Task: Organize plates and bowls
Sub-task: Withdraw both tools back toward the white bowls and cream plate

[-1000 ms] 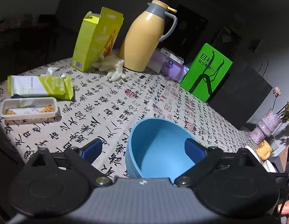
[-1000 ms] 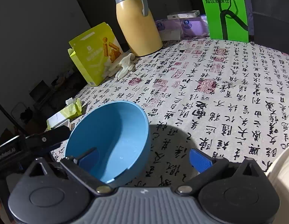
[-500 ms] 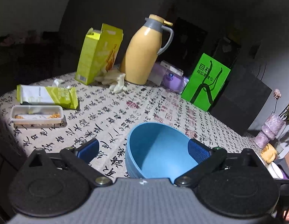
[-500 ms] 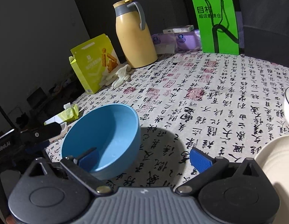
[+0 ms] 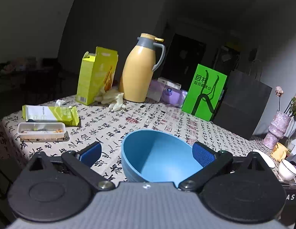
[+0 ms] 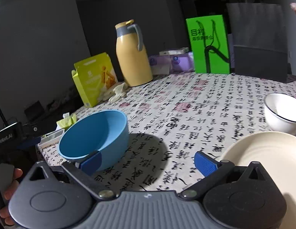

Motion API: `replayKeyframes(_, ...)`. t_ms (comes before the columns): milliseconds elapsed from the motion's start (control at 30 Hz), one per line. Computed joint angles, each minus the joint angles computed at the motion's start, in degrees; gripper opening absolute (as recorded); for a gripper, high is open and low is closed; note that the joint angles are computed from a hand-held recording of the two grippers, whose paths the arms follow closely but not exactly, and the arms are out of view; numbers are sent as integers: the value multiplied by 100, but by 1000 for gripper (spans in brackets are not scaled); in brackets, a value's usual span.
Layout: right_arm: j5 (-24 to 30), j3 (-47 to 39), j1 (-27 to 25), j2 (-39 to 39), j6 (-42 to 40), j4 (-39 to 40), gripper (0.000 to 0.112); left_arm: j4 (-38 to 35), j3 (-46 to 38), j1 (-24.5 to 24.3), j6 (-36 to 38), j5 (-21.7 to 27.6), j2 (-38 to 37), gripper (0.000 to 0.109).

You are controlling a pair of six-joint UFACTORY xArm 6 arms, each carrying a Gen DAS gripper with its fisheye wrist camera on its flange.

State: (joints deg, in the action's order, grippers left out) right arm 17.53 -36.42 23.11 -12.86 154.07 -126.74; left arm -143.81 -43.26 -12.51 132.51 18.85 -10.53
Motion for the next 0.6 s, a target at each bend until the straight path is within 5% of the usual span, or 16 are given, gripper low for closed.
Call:
replayKeyframes(300,841,998,223,-882,505,-331,103,-1220,377,-241,1466,114,-389,103)
replayKeyframes(600,795,1678,153,-1795,139,-1,103,-1549,572,-524,1953,180,-656,103)
